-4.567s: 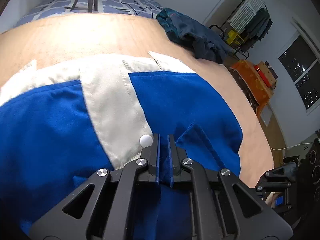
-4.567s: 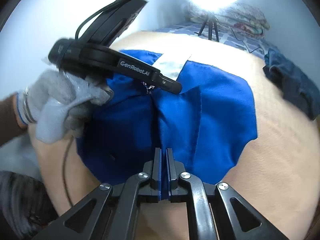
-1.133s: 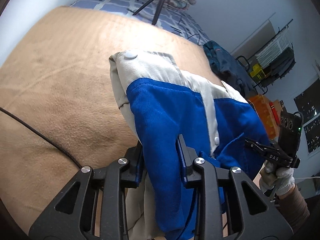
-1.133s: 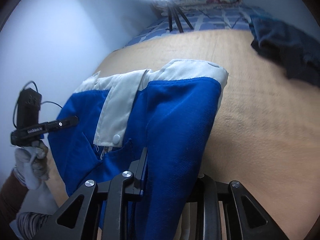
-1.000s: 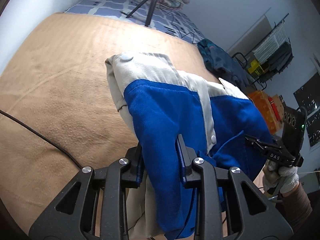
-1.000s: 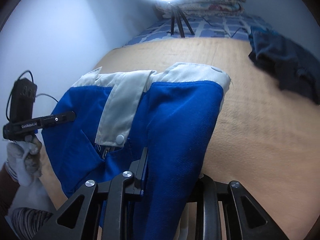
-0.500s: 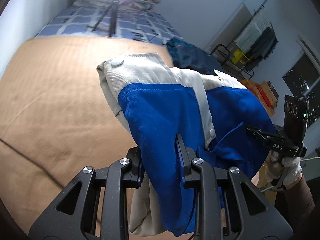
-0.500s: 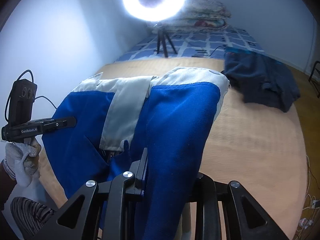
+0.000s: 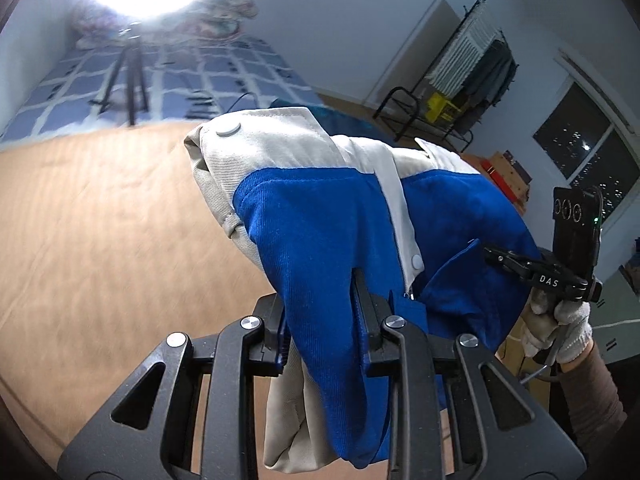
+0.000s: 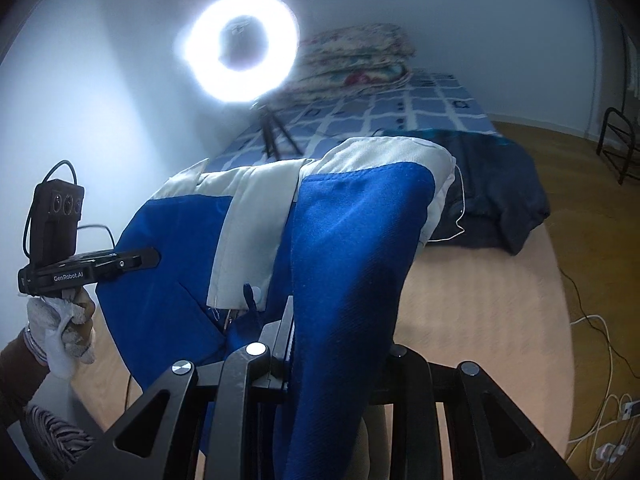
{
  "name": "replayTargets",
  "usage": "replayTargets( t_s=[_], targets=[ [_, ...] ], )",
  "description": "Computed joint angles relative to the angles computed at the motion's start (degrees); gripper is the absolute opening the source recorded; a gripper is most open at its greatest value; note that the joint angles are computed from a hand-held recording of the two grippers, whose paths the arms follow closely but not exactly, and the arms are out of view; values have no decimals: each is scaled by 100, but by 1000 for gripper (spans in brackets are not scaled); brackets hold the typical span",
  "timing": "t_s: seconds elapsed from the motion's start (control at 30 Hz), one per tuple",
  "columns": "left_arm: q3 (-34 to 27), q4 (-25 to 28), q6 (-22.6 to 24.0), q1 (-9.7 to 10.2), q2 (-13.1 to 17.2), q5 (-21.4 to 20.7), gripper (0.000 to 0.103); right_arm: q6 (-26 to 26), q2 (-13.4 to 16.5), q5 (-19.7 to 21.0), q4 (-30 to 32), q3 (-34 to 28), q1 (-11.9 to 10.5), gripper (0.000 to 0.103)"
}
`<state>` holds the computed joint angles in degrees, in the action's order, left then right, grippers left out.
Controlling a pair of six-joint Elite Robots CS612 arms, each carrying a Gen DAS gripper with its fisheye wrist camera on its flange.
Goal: Fold large clothes
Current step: 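Lift the folded jacket with both tools and carry it toward the bed head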
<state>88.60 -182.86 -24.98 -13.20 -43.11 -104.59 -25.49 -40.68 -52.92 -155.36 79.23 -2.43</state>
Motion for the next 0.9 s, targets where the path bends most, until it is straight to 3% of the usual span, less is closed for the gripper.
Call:
replayTargets(
  t_s=[0.23,0.53,0.73,0.9],
  targets=[
    [-1238,323,126,61,656,-207,24,278,481,2,-38,-851,-66,23],
    [-2643,975,336,15,1276,-99,23,817,1189,-106,214,-2245,-122,23],
    [-3657,1444,441,-5,1751,-85,23,1022,1645,-190,605,-3243,-161,23],
    [-4690,1839,422,21,2278,-127,23,1140,2226,-240,1084,-4392,-170,23]
  ],
)
